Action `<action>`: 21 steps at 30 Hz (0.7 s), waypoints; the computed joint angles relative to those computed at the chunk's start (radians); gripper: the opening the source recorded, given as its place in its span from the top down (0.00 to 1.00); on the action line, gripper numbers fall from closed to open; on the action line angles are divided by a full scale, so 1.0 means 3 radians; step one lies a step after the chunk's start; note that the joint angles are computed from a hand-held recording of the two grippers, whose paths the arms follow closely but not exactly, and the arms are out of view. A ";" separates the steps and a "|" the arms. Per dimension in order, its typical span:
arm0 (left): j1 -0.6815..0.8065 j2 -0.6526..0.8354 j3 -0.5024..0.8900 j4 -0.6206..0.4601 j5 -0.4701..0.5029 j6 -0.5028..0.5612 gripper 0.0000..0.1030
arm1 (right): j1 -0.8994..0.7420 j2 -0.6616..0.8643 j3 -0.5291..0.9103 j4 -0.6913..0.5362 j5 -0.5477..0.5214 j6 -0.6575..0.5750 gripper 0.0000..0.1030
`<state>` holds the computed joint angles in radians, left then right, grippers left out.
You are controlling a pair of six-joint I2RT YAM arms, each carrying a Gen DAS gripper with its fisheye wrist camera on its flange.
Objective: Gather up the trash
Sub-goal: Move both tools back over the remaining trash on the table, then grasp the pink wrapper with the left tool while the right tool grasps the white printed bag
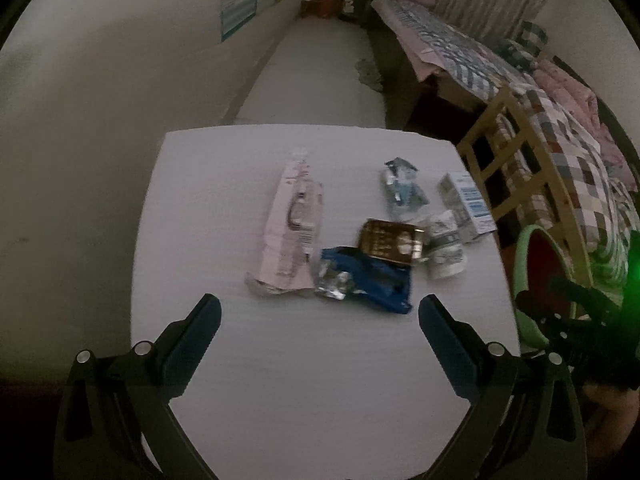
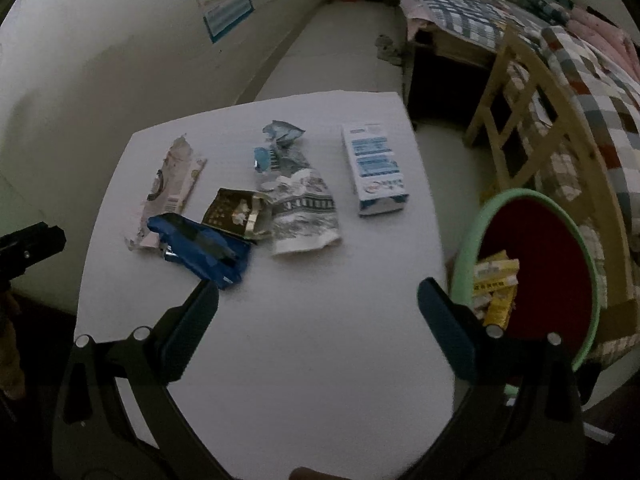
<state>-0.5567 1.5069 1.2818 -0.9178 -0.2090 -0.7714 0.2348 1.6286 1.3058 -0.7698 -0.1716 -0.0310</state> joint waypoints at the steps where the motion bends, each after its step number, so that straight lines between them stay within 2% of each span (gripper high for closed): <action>1: 0.0044 0.0000 -0.0025 0.0024 0.0024 0.0041 0.08 | 0.0032 0.0054 0.0036 0.0012 0.0021 0.0010 0.05; 7: 0.0359 0.0201 -0.0083 0.0235 0.0225 0.0293 0.08 | 0.0139 0.0422 0.0292 0.0047 0.0117 0.0053 0.05; 15: 0.0637 0.0743 0.0132 0.0440 0.0409 0.0571 0.10 | 0.0167 0.0961 0.0716 0.0006 0.0160 0.0062 0.05; 21: 0.0769 0.1112 0.0318 0.0501 0.0522 0.0731 0.17 | 0.0241 0.1300 0.0943 -0.0071 0.0161 0.0011 0.09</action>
<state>-0.3258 1.8406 1.3771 -0.7675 -0.0523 -0.5522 0.3071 2.0186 1.5886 -0.7911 -0.1233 -0.0278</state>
